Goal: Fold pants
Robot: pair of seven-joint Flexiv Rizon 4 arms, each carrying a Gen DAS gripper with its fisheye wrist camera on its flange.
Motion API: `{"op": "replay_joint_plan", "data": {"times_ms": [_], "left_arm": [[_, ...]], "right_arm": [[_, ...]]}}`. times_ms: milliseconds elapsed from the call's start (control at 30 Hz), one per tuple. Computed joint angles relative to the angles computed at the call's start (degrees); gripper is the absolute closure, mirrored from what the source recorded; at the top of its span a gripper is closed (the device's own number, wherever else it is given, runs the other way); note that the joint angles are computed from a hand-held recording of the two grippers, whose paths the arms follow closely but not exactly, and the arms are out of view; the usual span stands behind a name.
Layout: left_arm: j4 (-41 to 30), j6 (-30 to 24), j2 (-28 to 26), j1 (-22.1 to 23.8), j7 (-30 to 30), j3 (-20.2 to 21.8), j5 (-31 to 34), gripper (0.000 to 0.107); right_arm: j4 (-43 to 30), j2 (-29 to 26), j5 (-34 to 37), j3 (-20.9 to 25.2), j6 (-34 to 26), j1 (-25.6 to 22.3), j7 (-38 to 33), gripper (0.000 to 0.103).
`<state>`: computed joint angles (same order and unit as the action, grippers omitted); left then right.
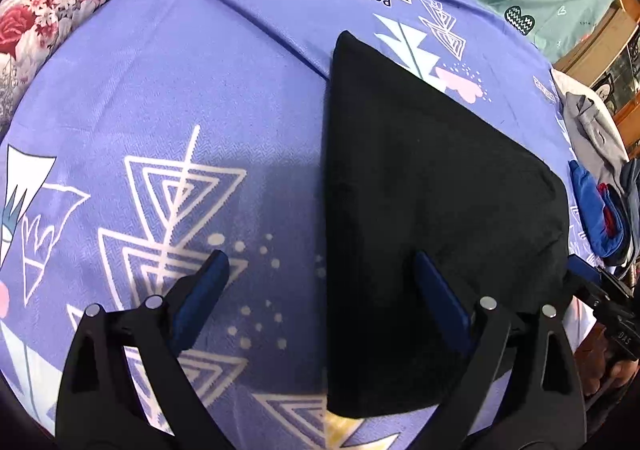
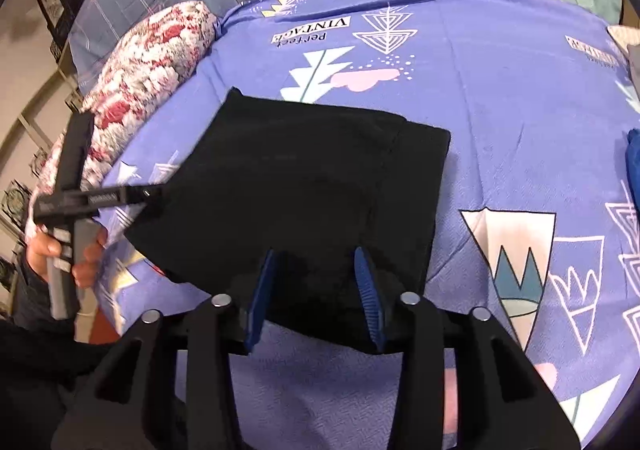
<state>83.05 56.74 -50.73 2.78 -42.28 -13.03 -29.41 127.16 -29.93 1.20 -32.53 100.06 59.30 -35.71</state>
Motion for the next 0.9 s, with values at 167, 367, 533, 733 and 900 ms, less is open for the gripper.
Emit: {"op": "replay_joint_plan", "data": {"times_ms": [167,367,533,733,900], "left_arm": [[1.3,-0.2,0.9,0.6,0.7,-0.4,-0.5,0.012],[2.3,0.3,1.3,0.6,0.9,-0.4,-1.0,0.012],[2.1,-0.5,1.5,0.4,0.4,0.0,-0.9,0.012],[2.7,-0.7,2.0,0.6,1.0,-0.3,-1.2,0.012],[3.8,-0.2,2.6,0.5,1.0,-0.1,-1.3,0.012]], "right_arm": [[0.6,0.8,0.4,-0.8,0.1,1.5,-1.1,0.058],[0.3,0.8,-2.0,1.0,-0.8,-0.4,0.1,0.053],[1.6,1.1,0.4,-2.0,3.1,2.8,-0.4,0.053],[-0.9,1.3,-0.5,5.5,-0.8,-3.1,-2.9,0.053],[0.0,1.6,-0.1,5.5,1.8,-3.1,-2.4,0.052]]}}
